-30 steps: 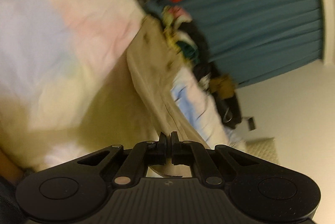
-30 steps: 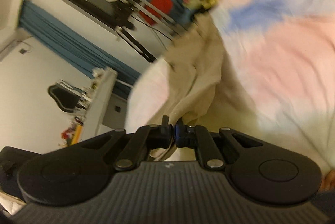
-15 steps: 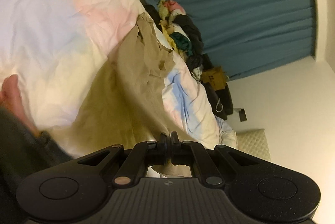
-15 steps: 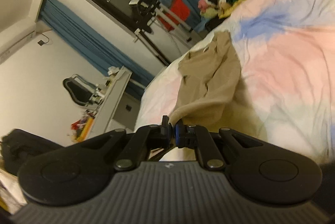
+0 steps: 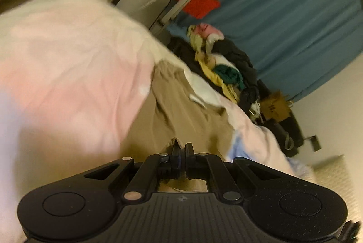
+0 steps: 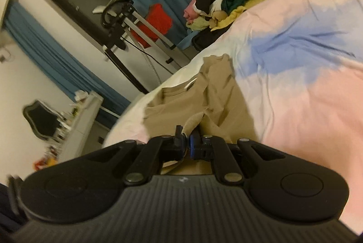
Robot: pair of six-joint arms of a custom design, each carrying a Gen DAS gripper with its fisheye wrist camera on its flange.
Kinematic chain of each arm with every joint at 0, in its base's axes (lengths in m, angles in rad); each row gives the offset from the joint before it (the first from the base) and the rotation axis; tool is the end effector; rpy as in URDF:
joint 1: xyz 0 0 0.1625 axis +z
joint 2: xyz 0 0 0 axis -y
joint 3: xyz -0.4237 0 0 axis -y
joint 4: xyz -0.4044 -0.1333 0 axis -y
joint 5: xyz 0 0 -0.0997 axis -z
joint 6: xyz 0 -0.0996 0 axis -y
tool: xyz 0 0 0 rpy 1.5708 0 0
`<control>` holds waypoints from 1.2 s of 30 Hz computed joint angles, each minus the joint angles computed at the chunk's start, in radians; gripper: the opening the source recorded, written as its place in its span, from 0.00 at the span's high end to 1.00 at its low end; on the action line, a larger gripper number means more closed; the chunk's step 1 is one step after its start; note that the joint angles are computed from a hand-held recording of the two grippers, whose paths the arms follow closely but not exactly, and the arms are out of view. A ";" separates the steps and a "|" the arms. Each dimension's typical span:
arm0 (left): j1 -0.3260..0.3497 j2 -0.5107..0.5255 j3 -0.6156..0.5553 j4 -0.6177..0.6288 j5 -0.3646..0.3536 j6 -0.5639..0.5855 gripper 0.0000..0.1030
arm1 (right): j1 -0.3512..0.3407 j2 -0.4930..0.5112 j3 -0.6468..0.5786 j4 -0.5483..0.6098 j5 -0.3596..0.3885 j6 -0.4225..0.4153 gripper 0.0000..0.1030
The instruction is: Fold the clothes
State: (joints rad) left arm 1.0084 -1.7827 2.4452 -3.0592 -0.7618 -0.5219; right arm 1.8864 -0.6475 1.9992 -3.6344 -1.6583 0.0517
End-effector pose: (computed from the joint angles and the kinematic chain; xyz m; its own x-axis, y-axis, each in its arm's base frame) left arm -0.0117 -0.4038 0.3547 -0.9323 -0.3570 -0.0587 -0.1192 0.4563 -0.8818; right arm 0.2942 -0.4995 0.0134 -0.9755 -0.2174 0.0323 -0.1848 0.7319 -0.6558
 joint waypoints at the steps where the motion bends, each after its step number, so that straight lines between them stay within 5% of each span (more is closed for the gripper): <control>1: 0.038 0.050 -0.020 -0.035 -0.020 0.029 0.96 | -0.018 0.030 -0.024 -0.001 0.012 -0.026 0.92; 8: 0.201 0.286 -0.138 -0.163 -0.079 0.223 0.96 | -0.083 0.177 -0.173 0.034 -0.004 -0.176 0.92; 14: 0.202 0.320 -0.154 -0.171 -0.057 0.298 0.95 | -0.078 0.209 -0.214 0.049 -0.040 -0.262 0.90; 17: 0.144 0.276 -0.111 -0.150 -0.004 0.295 0.87 | -0.061 0.203 -0.197 0.017 -0.062 -0.283 0.90; 22: 0.009 0.170 -0.020 -0.078 0.097 0.266 0.55 | -0.024 0.170 -0.138 -0.040 -0.093 -0.307 0.86; 24: -0.052 0.105 0.022 -0.012 0.129 0.206 0.46 | -0.008 0.152 -0.102 -0.079 -0.100 -0.319 0.63; 26: -0.119 0.041 0.063 0.061 0.175 0.132 0.40 | 0.005 0.140 -0.062 -0.152 -0.093 -0.334 0.16; 29: -0.233 -0.064 0.118 0.205 0.254 0.052 0.24 | 0.025 0.125 -0.004 -0.248 -0.094 -0.355 0.17; 36: -0.446 -0.320 0.180 0.694 0.362 -0.234 0.19 | 0.062 0.083 0.120 -0.352 -0.118 -0.368 0.17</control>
